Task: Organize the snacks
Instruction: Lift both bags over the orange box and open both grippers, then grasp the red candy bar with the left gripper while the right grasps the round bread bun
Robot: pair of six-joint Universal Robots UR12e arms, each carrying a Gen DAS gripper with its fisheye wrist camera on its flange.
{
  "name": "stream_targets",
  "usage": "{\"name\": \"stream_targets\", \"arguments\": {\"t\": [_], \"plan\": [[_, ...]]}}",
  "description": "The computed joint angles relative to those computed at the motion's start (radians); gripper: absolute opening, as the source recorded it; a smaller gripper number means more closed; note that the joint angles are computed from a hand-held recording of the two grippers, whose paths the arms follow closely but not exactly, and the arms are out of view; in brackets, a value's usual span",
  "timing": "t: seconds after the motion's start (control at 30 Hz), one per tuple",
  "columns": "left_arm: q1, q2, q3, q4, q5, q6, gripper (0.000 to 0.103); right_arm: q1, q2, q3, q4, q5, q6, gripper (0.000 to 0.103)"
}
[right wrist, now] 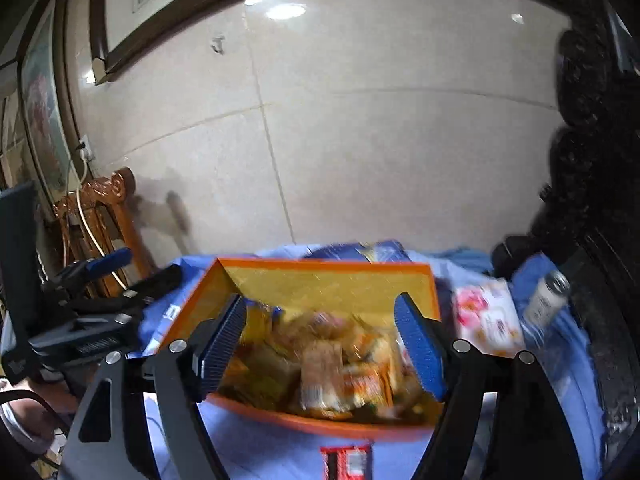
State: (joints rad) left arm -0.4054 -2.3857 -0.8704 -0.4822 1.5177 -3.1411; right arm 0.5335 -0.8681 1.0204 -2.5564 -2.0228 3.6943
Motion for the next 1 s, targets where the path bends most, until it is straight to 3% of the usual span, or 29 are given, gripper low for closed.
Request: {"name": "stream_targets", "arguments": {"t": [0.23,0.5,0.6,0.87,1.0], "plan": [[-0.002,0.093,-0.181,0.020,-0.047,-0.022,0.099,0.007,-0.126,0.212,0.103,-0.029,0.195,0.077],[-0.016,0.174,-0.343,-0.020,-0.096,0.041,0.099,0.026,-0.244,0.407,0.262,0.020,0.397,0.077],[-0.021,0.189,-0.369,-0.058,-0.111,0.057,0.099,0.029,-0.251,0.436,0.270,0.059,0.417,0.080],[-0.034,0.209,-0.391,-0.087,-0.107,0.106,0.099,0.009,-0.215,0.435,0.280,0.121,0.370,0.082],[-0.035,0.208,-0.385,-0.112,-0.094,0.100,0.099,0.001,-0.191,0.420,0.307,0.117,0.339,0.086]]}}
